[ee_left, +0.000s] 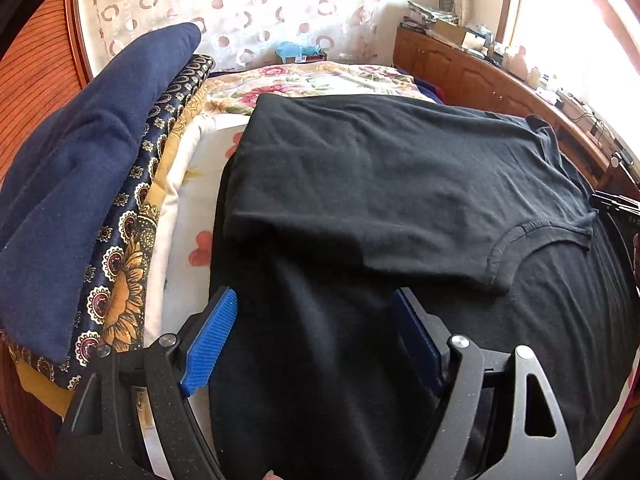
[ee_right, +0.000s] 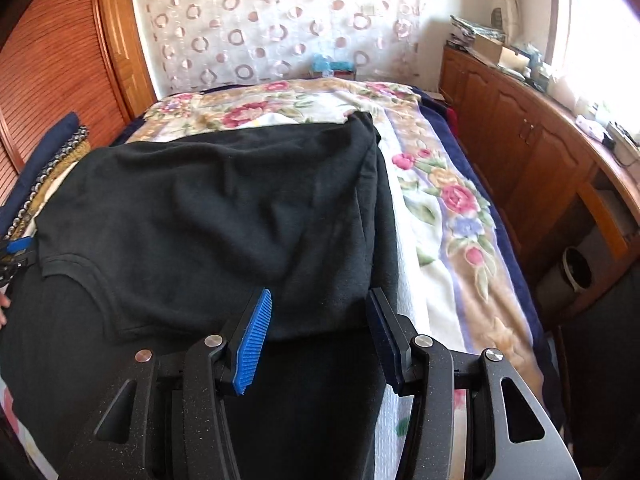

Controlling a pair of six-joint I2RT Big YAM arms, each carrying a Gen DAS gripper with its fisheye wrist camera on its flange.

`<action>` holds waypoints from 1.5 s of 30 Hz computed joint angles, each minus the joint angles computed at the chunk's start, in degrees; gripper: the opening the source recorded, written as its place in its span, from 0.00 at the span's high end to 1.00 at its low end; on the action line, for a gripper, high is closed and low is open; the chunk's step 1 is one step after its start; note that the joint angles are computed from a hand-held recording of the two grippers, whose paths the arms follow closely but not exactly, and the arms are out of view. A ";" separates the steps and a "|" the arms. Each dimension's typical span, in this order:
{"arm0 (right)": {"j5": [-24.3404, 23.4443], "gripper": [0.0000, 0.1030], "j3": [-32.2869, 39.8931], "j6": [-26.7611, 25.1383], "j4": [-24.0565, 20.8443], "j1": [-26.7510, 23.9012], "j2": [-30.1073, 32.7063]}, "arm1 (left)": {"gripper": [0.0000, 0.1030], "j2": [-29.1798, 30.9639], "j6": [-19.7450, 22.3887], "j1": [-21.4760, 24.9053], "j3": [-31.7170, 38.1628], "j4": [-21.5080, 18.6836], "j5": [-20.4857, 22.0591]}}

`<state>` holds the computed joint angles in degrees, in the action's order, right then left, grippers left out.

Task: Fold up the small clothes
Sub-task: 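Open both tools and lay the folded shirt flat on the bed, then grasp the folded shirt edge with the left tool while the right tool grasps too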

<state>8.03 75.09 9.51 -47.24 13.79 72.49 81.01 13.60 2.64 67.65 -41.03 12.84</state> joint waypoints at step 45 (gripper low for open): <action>3.43 0.49 -3.33 -0.45 3.75 2.12 -0.03 | 0.94 0.07 -5.88 -1.52 3.03 6.47 -3.41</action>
